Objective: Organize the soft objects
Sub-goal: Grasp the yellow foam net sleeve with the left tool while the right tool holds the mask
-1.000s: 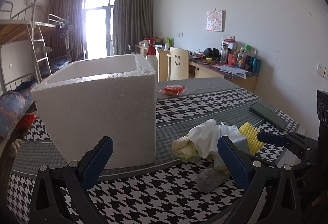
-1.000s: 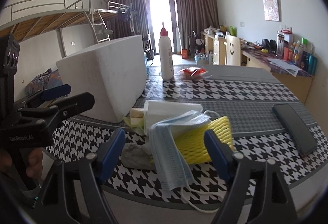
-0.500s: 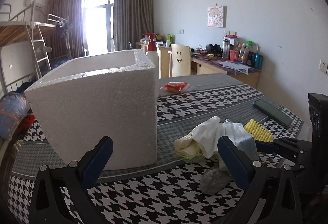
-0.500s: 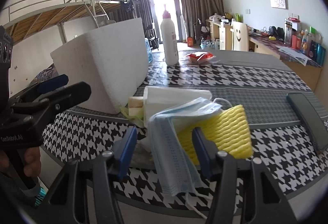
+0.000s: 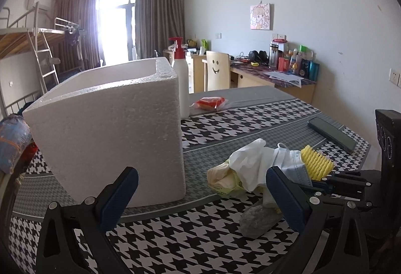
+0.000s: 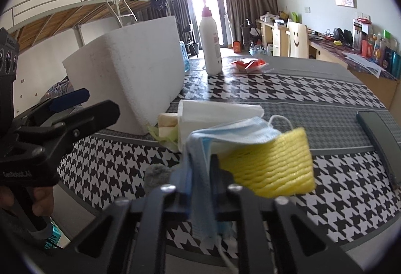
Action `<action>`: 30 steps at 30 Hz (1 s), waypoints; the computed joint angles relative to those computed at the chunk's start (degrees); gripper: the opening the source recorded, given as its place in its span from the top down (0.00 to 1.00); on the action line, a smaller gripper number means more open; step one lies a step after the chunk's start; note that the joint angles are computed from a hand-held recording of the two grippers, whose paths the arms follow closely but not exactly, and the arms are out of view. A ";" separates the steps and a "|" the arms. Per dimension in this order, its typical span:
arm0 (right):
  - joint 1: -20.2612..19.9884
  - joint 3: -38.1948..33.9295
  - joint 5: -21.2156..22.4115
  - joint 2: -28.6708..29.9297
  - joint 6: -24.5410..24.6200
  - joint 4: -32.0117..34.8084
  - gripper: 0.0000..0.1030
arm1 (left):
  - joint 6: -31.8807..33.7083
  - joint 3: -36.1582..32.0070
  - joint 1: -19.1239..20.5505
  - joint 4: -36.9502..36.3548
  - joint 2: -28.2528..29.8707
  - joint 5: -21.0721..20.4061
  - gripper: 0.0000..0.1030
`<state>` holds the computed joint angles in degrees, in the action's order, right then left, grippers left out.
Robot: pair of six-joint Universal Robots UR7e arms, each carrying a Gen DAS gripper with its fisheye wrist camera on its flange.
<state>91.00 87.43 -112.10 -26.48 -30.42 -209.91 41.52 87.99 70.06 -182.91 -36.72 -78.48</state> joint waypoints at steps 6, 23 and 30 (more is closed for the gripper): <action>0.62 0.92 0.39 -0.13 -1.79 -2.97 0.91 | 0.00 0.52 -0.27 0.09 -0.23 -0.52 0.01; 1.50 3.48 -3.09 -0.84 -3.42 -12.12 0.91 | 1.44 2.44 -1.20 3.13 -0.89 -3.19 0.01; 0.80 5.21 -3.75 -1.50 -2.93 -15.37 0.91 | 3.18 3.40 -2.31 4.54 -0.49 -3.63 0.01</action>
